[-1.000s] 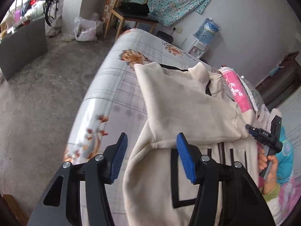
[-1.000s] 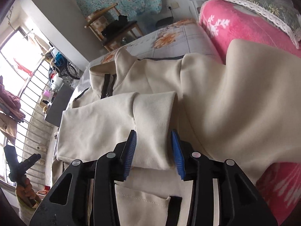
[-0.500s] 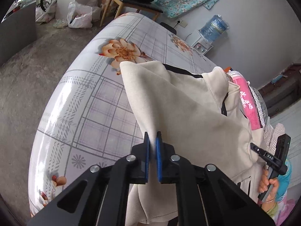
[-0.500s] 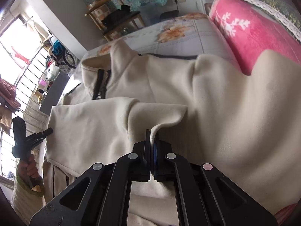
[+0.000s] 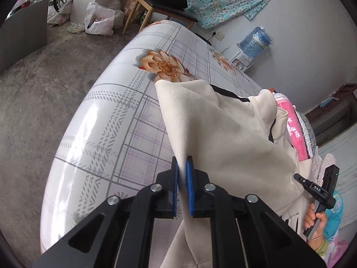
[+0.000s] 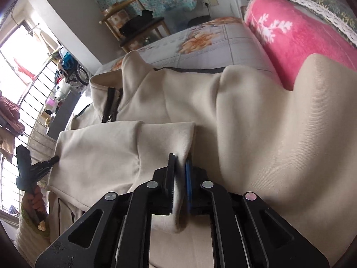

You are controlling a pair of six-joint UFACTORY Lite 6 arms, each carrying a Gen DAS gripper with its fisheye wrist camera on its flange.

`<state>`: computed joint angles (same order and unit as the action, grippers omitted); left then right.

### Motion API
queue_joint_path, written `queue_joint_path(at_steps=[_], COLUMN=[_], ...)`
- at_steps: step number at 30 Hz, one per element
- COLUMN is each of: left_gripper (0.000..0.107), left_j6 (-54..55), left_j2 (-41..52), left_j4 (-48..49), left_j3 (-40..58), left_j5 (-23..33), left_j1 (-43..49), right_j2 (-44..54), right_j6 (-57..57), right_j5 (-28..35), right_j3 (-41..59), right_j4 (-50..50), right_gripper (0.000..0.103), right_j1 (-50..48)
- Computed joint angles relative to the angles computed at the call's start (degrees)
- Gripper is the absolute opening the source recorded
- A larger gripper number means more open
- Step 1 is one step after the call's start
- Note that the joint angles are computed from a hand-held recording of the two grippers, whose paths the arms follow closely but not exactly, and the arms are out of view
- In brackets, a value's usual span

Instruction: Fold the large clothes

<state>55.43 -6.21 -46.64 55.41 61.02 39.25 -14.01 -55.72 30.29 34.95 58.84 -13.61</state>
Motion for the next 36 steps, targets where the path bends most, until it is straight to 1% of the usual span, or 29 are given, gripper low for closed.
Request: queue_joint_path(at_steps=[2,3,4,5,6,7,8,9,11,12,13,14,15,16,17,18,19,20,21,23,25,27,29,31,33,34,35,36], left_gripper=[0.013,0.014,0.014,0.014,0.018,0.021,0.029,0.037,0.046,0.047,0.047,0.047,0.047,0.047,0.046,0.038,0.033,0.023,0.021,0.019,0.018,0.018,0.018,0.018,0.018,0.018,0.019,0.02], left_j6=[-0.36,-0.02,1.35,3.75,6.38,9.38,12.08,14.91,19.98,21.74,22.43,21.62,19.64,17.48,16.07,15.34,14.52,13.11,13.46,14.86,17.28,18.4,19.2,22.59,27.22,28.45,29.6,29.26], left_j2=[-2.21,-3.79,-5.93,-8.27,-10.78,-13.84,-17.22,-20.96,-28.31,-32.13,-35.85,-39.3,-42.72,-44.85,-46.58,-48.01,-49.21,-49.47,-48.46,-47.08,-47.97,-47.85,-46.75,-43.15,-38.11,-36.37,-35.15,-34.0], left_j4=[1.36,1.91,2.2,2.14,2.24,2.75,3.62,4.74,7.15,8.44,9.97,11.84,14.15,16.41,17.71,18.18,18.91,19.96,19.65,18.94,18.18,18.14,18.49,17.5,15.05,13.9,12.73,11.79], left_j3=[0.13,0.07,-0.16,-0.66,-1.28,-2.46,-4.17,-6.24,-10.92,-13.58,-16.37,-19.23,-21.96,-24.02,-25.48,-26.35,-26.79,-26.98,-26.66,-26.3,-27.11,-26.74,-25.58,-22.31,-17.13,-14.72,-12.7,-10.78], left_j5=[-0.68,-0.47,0.67,2.84,5.68,8.92,11.58,13.92,17.0,17.17,15.87,12.9,9.17,5.69,3.34,1.79,0.72,-0.86,-1.01,-1.26,-0.96,-0.33,0.85,5.04,12.03,15.47,18.4,20.42], left_j1=[0.22,0.71,1.7,3.13,4.56,6.11,7.28,8.52,10.58,11.16,10.88,9.13,6.62,4.05,2.62,2.15,1.98,1.4,2.39,4.63,6.5,7.74,9.53,14.57,22.15,24.69,26.82,27.12], right_j2=[-3.93,-6.2,-8.67,-10.24,-12.27,-13.49,-13.65,-13.76,-13.12,-12.26,-11.07,-9.58,-8.56,-8.38,-9.41,-11.66,-14.44,-17.23,-19.5,-21.08,-19.46,-16.81,-17.03,-18.45,-20.6,-22.1,-23.41,-24.04], right_j6=[5.7,8.35,10.19,10.17,9.73,8.79,8.3,9.01,14.72,18.81,22.44,24.73,26.38,29.69,30.64,31.97,35.44,39.52,42.89,48.07,52.27,51.83,49.53,50.38,55.06,56.1,56.13,55.44], right_j5=[-1.85,-1.87,-1.27,0.0,2.33,5.03,7.27,8.34,6.2,3.92,1.72,0.2,-0.87,-1.68,-1.3,-0.91,-0.86,-0.53,0.0,0.6,-0.4,-2.02,-2.1,-0.41,1.6,2.53,3.2,3.54], right_j3=[-0.82,-1.08,-1.48,-1.57,-1.97,-2.16,-1.96,-2.02,-2.23,-2.35,-2.49,-2.45,-2.35,-2.2,-2.12,-2.36,-2.64,-2.87,-3.25,-3.94,-5.37,-6.56,-6.73,-5.9,-4.62,-4.04,-3.38,-2.6], right_j4=[-5.88,-8.84,-11.03,-11.49,-11.46,-10.99,-11.01,-11.96,-17.32,-21.15,-24.35,-26.28,-27.55,-30.35,-30.75,-31.88,-35.4,-39.42,-42.58,-47.52,-51.89,-51.37,-49.15,-49.62,-54.54,-55.94,-56.45,-56.07], right_gripper=[0.024,0.026,0.03,0.038,0.043,0.053,0.057,0.057,0.058,0.058,0.056,0.032,0.015,0.007,0.004,0.003,0.003,0.003,0.003,0.003,0.003,0.003,0.006,0.008,0.017,0.023,0.031,0.035], right_j1=[0.22,0.06,-0.34,-1.11,-2.0,-2.64,-2.64,-1.69,3.06,5.84,8.07,9.28,10.06,10.76,10.73,11.04,12.32,13.95,15.29,16.91,17.4,16.22,14.7,13.81,14.19,14.28,14.4,14.94])
